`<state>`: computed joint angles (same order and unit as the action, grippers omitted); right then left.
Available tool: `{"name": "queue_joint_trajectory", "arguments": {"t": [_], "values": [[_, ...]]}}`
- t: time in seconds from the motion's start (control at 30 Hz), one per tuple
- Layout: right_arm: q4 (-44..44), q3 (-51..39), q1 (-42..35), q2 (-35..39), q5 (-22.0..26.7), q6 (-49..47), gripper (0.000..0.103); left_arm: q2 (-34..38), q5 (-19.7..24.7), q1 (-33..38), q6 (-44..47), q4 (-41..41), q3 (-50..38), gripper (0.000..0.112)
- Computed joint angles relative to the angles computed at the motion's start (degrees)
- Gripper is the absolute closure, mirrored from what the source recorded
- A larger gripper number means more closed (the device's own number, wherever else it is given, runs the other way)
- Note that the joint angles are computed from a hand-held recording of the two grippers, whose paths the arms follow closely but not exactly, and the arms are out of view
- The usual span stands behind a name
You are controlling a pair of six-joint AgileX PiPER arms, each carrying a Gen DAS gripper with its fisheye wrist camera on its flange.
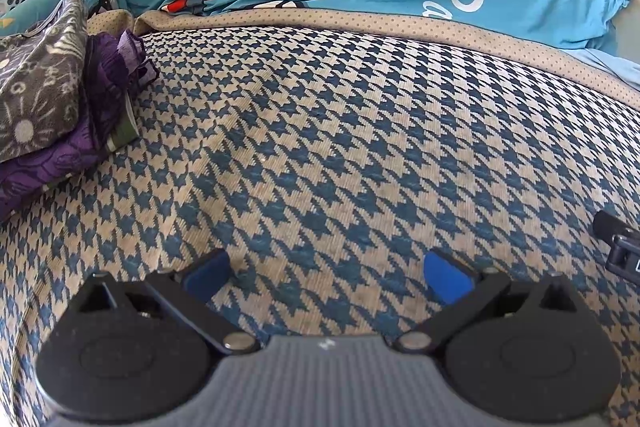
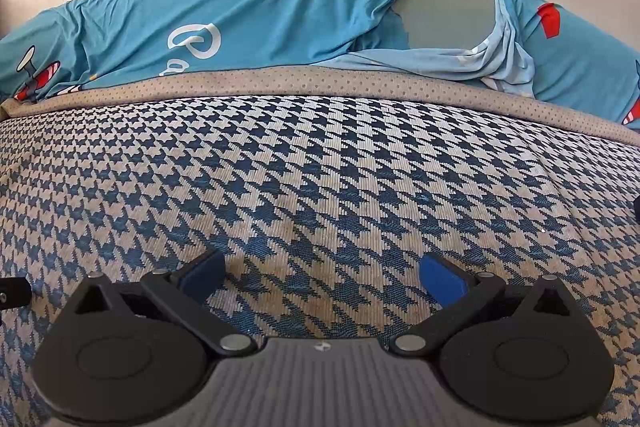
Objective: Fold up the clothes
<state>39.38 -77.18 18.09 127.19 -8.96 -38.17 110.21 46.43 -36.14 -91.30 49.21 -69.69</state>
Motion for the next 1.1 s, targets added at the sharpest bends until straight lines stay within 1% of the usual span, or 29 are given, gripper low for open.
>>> {"name": "queue_joint_trajectory", "arguments": {"t": [0.17, 0.57, 1.1], "values": [[-1.2, 0.4, -0.1, -0.3, 0.0, 1.1, 0.000, 0.3, 1.0, -0.3, -0.2, -0.4, -0.6, 0.009], [-1.3, 0.4, -0.1, -0.3, 0.0, 1.2, 0.000, 0.8, 1.7, -0.6, -0.9, 0.0, -1.2, 0.009], [-1.6, 0.4, -0.2, -0.3, 0.0, 1.4, 0.000, -0.3, 0.9, -0.4, 1.2, -0.9, -0.4, 0.009]]}}
